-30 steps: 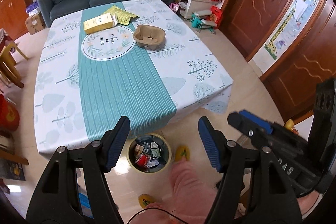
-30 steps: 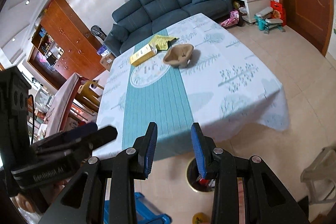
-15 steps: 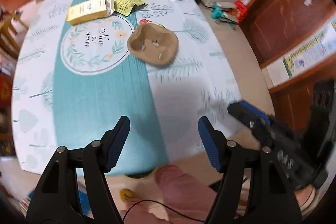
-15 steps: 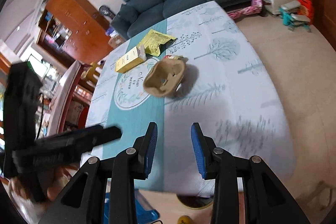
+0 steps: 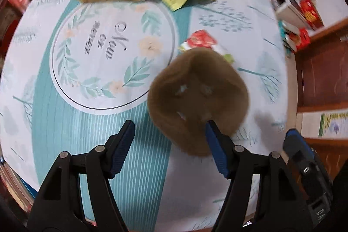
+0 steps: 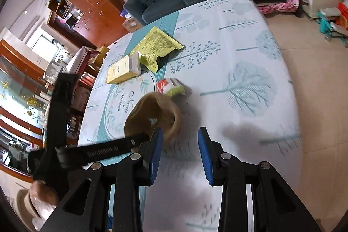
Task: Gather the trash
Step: 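Grasp the brown pulp tray with the left tool while the right tool grasps the strawberry-print packet, then carry the pulp tray and strawberry packet over the bin and open both tools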
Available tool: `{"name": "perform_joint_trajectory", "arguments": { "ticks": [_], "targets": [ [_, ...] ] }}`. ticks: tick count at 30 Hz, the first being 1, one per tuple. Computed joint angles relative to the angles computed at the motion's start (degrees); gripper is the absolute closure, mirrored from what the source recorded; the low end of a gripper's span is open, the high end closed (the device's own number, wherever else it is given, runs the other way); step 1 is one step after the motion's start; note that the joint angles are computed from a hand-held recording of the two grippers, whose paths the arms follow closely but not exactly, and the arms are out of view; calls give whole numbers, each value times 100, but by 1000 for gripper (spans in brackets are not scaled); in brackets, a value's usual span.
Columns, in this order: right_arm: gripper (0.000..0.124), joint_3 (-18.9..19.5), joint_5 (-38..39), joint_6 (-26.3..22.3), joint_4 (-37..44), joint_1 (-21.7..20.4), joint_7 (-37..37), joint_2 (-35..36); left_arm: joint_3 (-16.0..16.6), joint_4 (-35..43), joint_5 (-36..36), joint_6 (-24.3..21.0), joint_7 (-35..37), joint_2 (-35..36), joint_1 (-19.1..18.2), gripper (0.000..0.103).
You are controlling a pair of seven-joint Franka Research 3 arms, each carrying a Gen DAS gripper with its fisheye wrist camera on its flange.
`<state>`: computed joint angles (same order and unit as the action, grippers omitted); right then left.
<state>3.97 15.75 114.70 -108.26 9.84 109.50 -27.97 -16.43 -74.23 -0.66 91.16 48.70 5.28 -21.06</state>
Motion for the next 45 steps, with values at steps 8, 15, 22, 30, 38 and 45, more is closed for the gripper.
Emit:
{"name": "perform_joint_trajectory", "arguments": {
  "ticks": [8, 15, 22, 30, 38, 45],
  "targets": [
    [90, -67, 59, -23, 700, 139, -478, 928, 18, -266, -209, 319, -126, 83, 53, 83],
    [82, 36, -174, -61, 1167, 292, -856, 1534, 103, -579, 25, 392, -243, -339, 158, 90],
    [75, 186, -899, -73, 1620, 493, -1346, 2064, 294, -1201, -82, 491, -615, -974, 469, 92],
    [73, 183, -1397, -364, 1971, 693, -1634, 2534, 409, -1706, -149, 486, -751, -1533, 681, 92],
    [104, 19, -331, 16, 1642, 645, -1731, 2417, 450, -1974, -326, 494, -701, -1816, 716, 92],
    [116, 38, 243, 183, 1213, 643, -1665, 1893, 466, -2034, -385, 449, -639, -1955, 715, 92]
  ]
}}
